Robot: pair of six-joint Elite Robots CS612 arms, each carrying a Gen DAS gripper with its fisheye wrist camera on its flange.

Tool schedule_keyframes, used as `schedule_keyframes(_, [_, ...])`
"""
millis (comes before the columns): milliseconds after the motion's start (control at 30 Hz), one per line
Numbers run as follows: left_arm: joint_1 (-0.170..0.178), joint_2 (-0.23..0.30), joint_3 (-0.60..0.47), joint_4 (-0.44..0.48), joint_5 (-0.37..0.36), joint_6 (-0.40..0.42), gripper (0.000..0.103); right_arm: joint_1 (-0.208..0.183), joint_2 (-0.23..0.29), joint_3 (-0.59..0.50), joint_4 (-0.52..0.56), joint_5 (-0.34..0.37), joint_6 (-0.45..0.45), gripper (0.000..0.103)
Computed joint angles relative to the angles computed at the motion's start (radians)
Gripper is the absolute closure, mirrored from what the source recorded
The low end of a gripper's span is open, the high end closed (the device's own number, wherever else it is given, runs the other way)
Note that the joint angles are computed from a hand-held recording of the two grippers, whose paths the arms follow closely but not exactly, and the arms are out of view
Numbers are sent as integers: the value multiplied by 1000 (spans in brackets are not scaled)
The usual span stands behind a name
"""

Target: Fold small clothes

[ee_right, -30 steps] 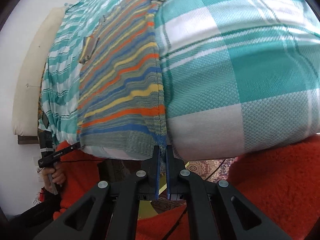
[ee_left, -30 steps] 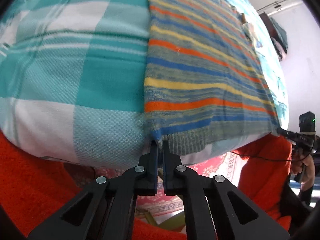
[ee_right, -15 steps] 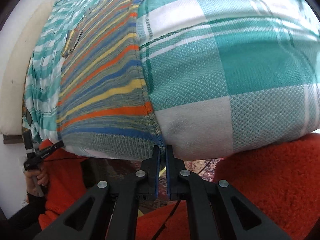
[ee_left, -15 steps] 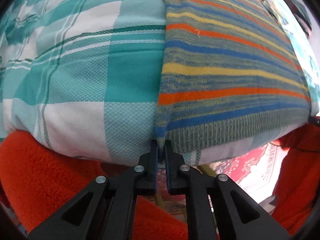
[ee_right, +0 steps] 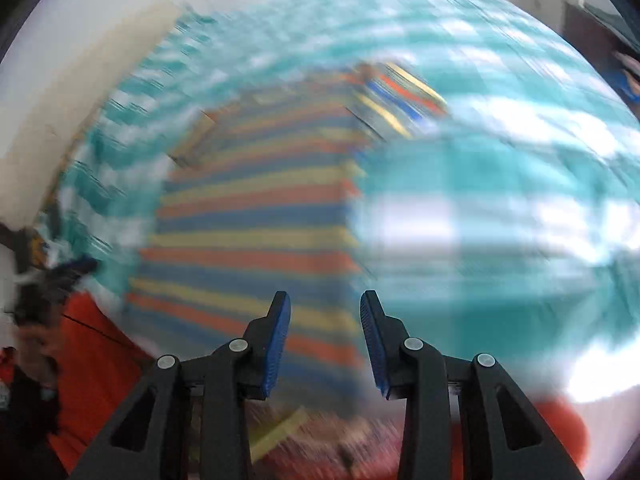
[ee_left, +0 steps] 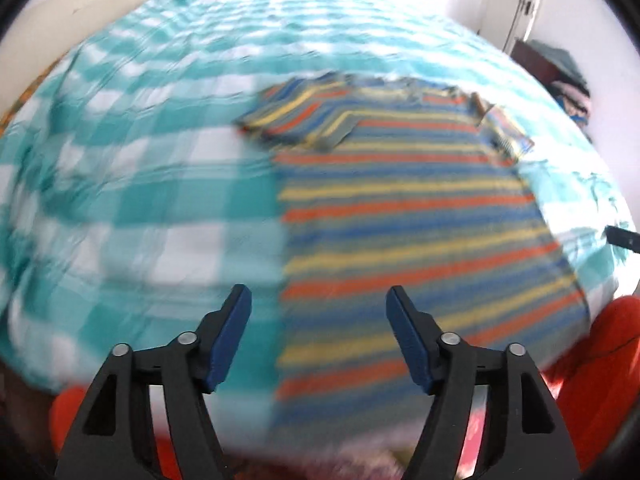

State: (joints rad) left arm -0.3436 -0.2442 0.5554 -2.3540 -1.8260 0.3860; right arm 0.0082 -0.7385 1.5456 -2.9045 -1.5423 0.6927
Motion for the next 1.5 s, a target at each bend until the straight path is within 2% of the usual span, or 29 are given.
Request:
schedule_keyframes(67, [-11, 58, -88, 35, 19, -23, 30, -4, 70, -72, -82, 38, 2, 66])
schedule_keyframes(100, [-19, 84, -127, 60, 47, -31, 30, -3, 98, -103, -89, 38, 2, 66])
schedule_keyframes(200, [-24, 133, -180, 119, 168, -25, 30, -2, 164, -168, -9, 57, 17, 66])
schedule_keyframes(267, [-3, 118, -129, 95, 160, -37, 26, 4, 184, -164, 51, 58, 26, 69])
schedule_keyframes(333, [11, 94, -79, 64, 163, -60, 20, 16, 174, -109, -40, 20, 27, 70])
schedule_keyframes(433, [20, 71, -52, 67, 164, -92, 20, 16, 154, -75, -48, 31, 49, 70])
schedule_keyframes(567, [25, 46, -12, 26, 178, -139, 20, 12, 142, -106, 76, 55, -22, 69])
schedule_keyframes(667, [31, 21, 49, -87, 195, -198, 20, 3, 120, -128, 195, 75, -121, 69])
schedule_keyframes(700, [32, 21, 52, -113, 205, -220, 18, -1, 110, -129, 208, 55, -157, 69])
schedule_keyframes(767, [34, 33, 35, -134, 226, -261, 17, -10, 99, -154, 245, -36, -238, 69])
schedule_keyframes(833, [35, 53, -3, -116, 243, -292, 17, -21, 108, -202, 279, -131, -291, 68])
schedule_keyframes(900, [33, 71, -35, -98, 272, -309, 17, -41, 142, -263, 251, -184, -344, 65])
schedule_keyframes(967, [28, 78, -42, -96, 308, -306, 17, -59, 175, -310, 231, -201, -385, 62])
schedule_keyframes(1033, [23, 85, -50, -87, 345, -297, 17, -73, 236, -396, 238, -202, -414, 62])
schedule_keyframes(1100, [20, 86, -46, -82, 369, -292, 17, -76, 309, -505, 301, -219, -442, 62])
schedule_keyframes(1233, [15, 94, -58, -65, 398, -277, 17, -73, 398, -630, 391, -254, -510, 62])
schedule_keyframes(1300, [13, 100, -70, -56, 406, -274, 16, -84, 394, -611, 336, -235, -478, 76])
schedule_keyframes(1333, [13, 102, -75, -51, 406, -276, 16, -97, 372, -565, 278, -204, -413, 94])
schedule_keyframes(1400, [14, 112, -96, -32, 404, -288, 14, -129, 320, -454, 144, -142, -265, 95])
schedule_keyframes(1500, [16, 125, -122, -5, 396, -307, 13, -179, 254, -312, -3, -48, -108, 96])
